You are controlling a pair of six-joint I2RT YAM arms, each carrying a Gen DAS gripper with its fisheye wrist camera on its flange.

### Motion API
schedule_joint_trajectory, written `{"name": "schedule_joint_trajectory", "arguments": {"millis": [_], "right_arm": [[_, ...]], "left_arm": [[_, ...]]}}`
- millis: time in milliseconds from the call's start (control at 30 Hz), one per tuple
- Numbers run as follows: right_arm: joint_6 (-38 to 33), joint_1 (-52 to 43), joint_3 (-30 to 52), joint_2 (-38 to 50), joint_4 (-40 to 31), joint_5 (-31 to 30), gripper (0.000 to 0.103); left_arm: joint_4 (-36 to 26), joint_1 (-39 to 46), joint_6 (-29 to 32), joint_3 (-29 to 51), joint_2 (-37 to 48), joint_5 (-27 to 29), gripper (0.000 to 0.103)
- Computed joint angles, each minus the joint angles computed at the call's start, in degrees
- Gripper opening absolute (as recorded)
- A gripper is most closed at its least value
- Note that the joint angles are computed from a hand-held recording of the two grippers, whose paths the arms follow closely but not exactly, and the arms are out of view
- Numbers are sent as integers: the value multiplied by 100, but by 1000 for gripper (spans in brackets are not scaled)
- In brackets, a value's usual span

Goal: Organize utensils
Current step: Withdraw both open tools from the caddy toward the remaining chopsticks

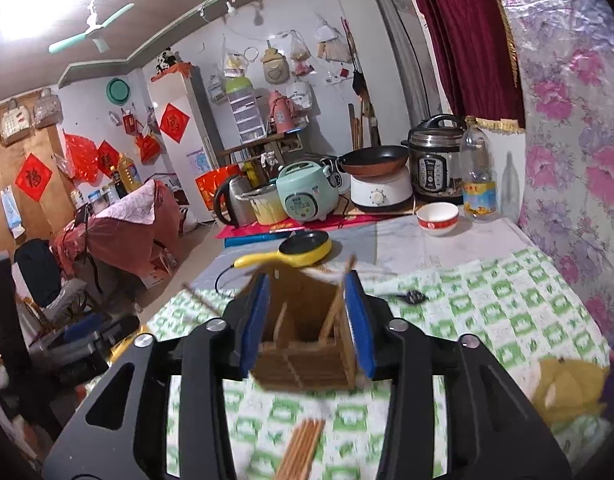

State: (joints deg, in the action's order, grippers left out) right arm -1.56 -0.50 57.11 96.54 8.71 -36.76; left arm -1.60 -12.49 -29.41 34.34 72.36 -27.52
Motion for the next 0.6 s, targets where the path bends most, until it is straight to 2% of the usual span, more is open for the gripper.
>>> {"name": "schedule_joint_trajectory", "arguments": {"millis": [67, 233, 333, 467, 600], "right_arm": [[-26, -169, -586, -174, 260, 7, 59], [-1015, -483, -1328, -46, -315, -59, 59], [-1576, -640, -1687, -45, -452, 63, 59], [-2160, -864, -2125, -86, -354, 243, 62], [-2418, -1037, -2268, 147, -134, 466, 63]], "left_arm": [[-29, -239, -232, -450, 44, 58, 97], [-196, -1227, -851, -1239, 275, -355, 97], [-234, -1918, -1259, -1665, 168, -376, 97], [62, -2586, -1405, -1953, 264, 47, 97], [211, -3117, -1422, -1792, 801, 24, 97]]}}
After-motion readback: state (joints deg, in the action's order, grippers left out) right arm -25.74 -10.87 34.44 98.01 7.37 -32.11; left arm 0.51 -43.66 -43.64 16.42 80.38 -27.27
